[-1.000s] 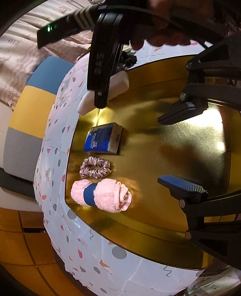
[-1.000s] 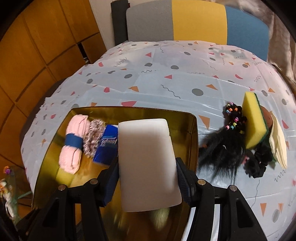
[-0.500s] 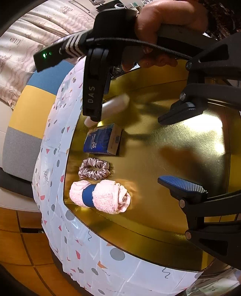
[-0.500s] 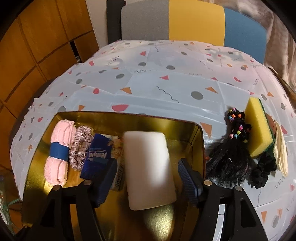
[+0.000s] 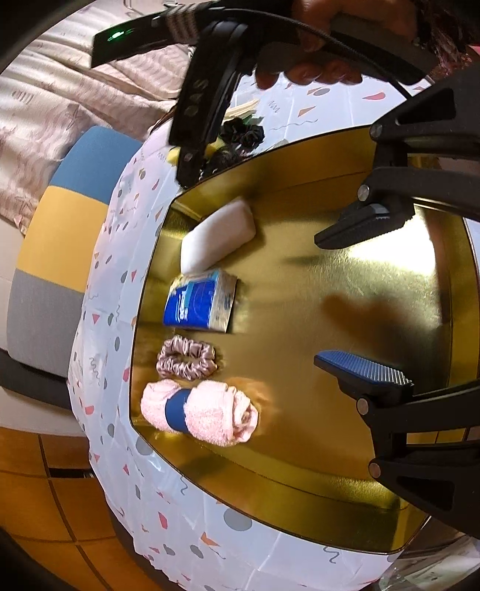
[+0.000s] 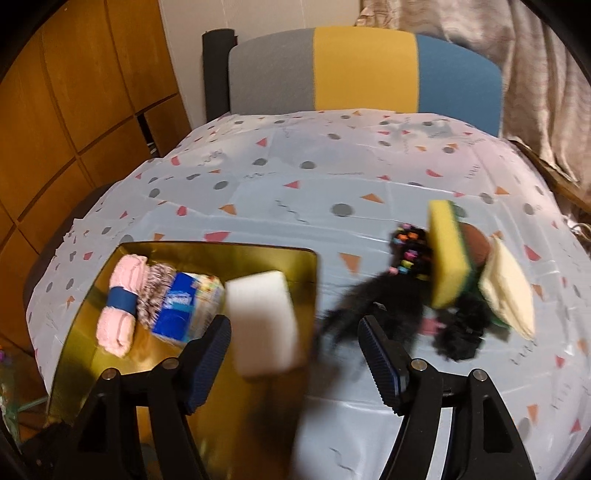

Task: Organize soft objects
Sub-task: 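Move the right gripper over to the beige mesh cloth beside the tray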

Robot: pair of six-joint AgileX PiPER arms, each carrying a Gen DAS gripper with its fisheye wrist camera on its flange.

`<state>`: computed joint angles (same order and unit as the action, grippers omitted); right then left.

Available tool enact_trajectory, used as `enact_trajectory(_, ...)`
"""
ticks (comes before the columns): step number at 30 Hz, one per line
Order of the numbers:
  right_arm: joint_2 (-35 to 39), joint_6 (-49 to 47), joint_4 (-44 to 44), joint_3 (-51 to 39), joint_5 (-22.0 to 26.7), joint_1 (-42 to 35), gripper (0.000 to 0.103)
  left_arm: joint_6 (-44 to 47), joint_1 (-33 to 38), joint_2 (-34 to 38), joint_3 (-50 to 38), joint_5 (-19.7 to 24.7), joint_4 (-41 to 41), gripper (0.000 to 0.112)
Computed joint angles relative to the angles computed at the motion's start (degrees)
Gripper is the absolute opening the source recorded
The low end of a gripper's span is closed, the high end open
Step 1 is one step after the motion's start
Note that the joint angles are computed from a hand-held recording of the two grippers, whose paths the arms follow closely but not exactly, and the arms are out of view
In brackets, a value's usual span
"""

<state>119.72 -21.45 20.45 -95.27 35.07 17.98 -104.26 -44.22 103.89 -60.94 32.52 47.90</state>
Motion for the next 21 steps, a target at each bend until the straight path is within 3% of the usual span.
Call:
enact_trajectory(11,-3.8,-8.2,1.8,10.8,-1.5,-10.6,0.074,3.3,-4.1,2.2,-4.4,1.2,1.6,0.058)
enact_trajectory(21,0.6,-11.0,2.0,9.2,1.4,-20.7,0.074,6.3,-7.9,5.0,-9.7,2.7,0.1,0.058)
